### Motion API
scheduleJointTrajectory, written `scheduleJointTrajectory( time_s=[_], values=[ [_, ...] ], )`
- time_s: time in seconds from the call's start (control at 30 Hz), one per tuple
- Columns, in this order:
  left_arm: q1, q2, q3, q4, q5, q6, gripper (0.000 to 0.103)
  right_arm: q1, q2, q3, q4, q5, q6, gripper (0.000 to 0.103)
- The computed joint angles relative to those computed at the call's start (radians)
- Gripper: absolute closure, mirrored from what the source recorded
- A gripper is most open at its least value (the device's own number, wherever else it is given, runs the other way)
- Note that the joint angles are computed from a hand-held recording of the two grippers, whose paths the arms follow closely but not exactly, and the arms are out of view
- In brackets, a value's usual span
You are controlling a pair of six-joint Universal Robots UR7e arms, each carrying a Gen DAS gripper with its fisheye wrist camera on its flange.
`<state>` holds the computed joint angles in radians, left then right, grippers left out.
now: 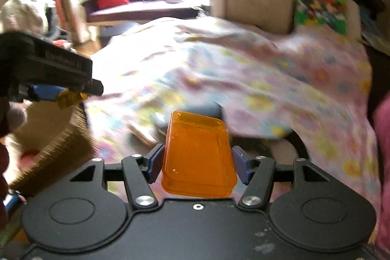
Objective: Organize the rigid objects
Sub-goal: 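Carry the orange case and amber bottle into the basket and open both tools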
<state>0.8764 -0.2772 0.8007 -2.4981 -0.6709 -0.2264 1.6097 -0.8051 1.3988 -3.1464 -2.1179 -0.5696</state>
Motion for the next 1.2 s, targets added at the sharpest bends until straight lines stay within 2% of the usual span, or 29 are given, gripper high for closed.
scheduleJointTrajectory(
  time_s=[0.13,0.2,0.3,0.37,0.43,0.57,0.77,1.07,1.13,1.2],
  values=[
    [0.013,-0.075,0.102,-0.081,0.117,-0.036,0.051,0.045,0.047,-0.064,0.042,0.059,-0.021,0.044],
    [0.019,-0.093,0.128,-0.098,0.213,-0.055,0.051,0.069,0.079,-0.098,0.055,0.074,-0.041,0.044],
    [0.036,-0.103,0.137,-0.036,0.361,-0.133,0.051,0.098,0.132,-0.164,0.094,0.084,-0.064,0.044],
    [0.051,-0.128,0.154,0.057,0.390,-0.233,0.051,0.115,0.167,-0.207,0.130,0.088,-0.064,0.044],
    [0.071,-0.153,0.166,0.112,0.344,-0.304,0.051,0.129,0.200,-0.251,0.167,0.085,-0.057,0.044],
    [0.104,-0.167,0.150,0.168,0.244,-0.357,0.051,0.149,0.255,-0.329,0.231,0.073,-0.036,0.044],
    [0.118,-0.175,0.152,0.192,0.152,-0.360,0.051,0.165,0.327,-0.442,0.317,0.034,0.010,0.044],
    [0.124,-0.187,0.155,0.290,0.136,-0.447,0.051,0.163,0.366,-0.508,0.382,0.018,0.056,0.043],
    [0.126,-0.185,0.144,0.324,0.138,-0.471,0.045,0.162,0.371,-0.518,0.400,0.022,0.068,0.043],
    [0.128,-0.184,0.140,0.337,0.142,-0.482,0.028,0.162,0.380,-0.529,0.403,0.016,0.073,0.043]
  ],
)
